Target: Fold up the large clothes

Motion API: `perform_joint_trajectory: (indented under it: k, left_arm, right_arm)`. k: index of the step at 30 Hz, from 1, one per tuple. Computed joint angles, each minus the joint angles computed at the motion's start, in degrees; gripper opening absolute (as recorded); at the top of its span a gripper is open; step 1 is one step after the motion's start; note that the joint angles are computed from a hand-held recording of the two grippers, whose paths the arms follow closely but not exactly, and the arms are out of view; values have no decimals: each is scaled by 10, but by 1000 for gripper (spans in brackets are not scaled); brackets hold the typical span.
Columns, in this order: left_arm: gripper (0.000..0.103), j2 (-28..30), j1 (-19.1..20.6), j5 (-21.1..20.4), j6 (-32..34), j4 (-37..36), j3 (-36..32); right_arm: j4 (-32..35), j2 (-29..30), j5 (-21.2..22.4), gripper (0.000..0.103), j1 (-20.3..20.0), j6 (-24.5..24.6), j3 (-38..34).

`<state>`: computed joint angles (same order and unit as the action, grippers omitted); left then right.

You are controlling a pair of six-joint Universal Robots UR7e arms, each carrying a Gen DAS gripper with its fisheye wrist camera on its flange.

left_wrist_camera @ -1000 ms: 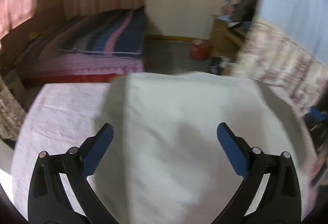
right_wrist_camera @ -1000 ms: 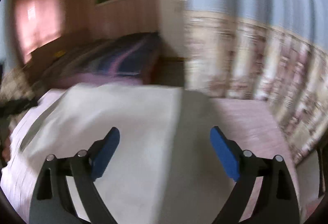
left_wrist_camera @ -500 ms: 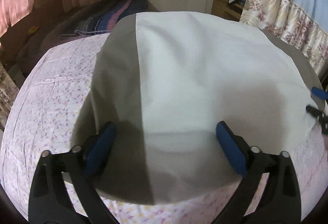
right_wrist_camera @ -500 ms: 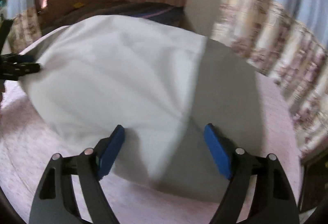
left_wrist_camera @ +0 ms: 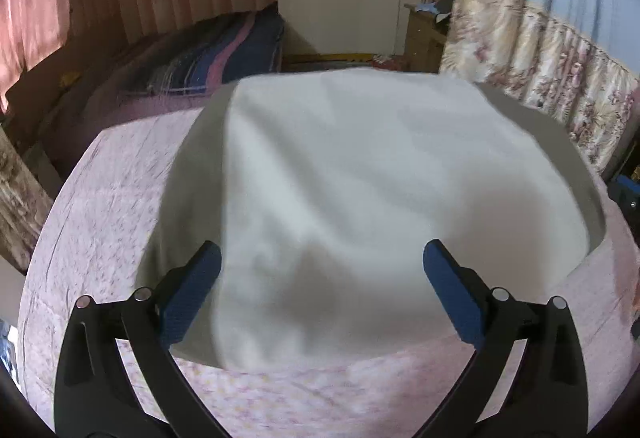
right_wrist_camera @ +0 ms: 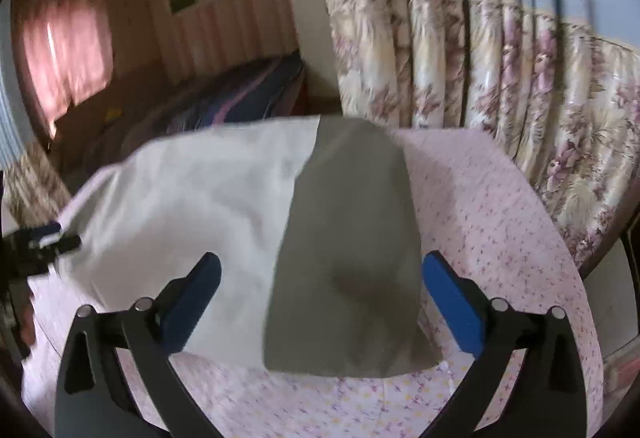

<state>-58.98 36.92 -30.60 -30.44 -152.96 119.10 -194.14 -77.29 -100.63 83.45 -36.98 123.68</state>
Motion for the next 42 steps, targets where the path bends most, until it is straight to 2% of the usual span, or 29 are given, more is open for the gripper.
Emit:
perform_joint_trajectory:
  k: [6, 9, 12, 15, 20, 26, 30, 36, 42]
  left_arm:
    - [100, 57, 0, -54, 13, -41, -46]
    - [100, 85, 10, -61, 17, -50, -66]
    - [100, 107, 26, -74, 16, -49, -84]
    - [100, 120, 36, -76, 31, -88, -79]
    - [100, 129, 40, -73, 41, -109, -78]
    - [100, 129, 41, -75, 46, -107, -80]
    - [100, 130, 40, -72, 44, -103, -82]
    - [100, 129, 39, -70, 44, -98, -81]
    - [100, 132, 39, -69, 42, -92, -85]
  right_arm:
    - [-25, -4, -30, 101, 1, 42, 22]
    - [-31, -20, 2, 101, -29, 107, 42]
    - [2, -36, 30, 101, -61, 181, 53]
    - [-14, -33, 41, 101, -77, 209, 66]
    - [-17, 1, 31, 101, -79, 240, 58]
    - [-59, 31, 0, 101, -62, 234, 56]
    - [-99, 56, -7, 101, -55, 217, 52]
    - [-85, 82, -26, 102, -42, 220, 13]
    - [-77, 108, -30, 102, -34, 251, -27]
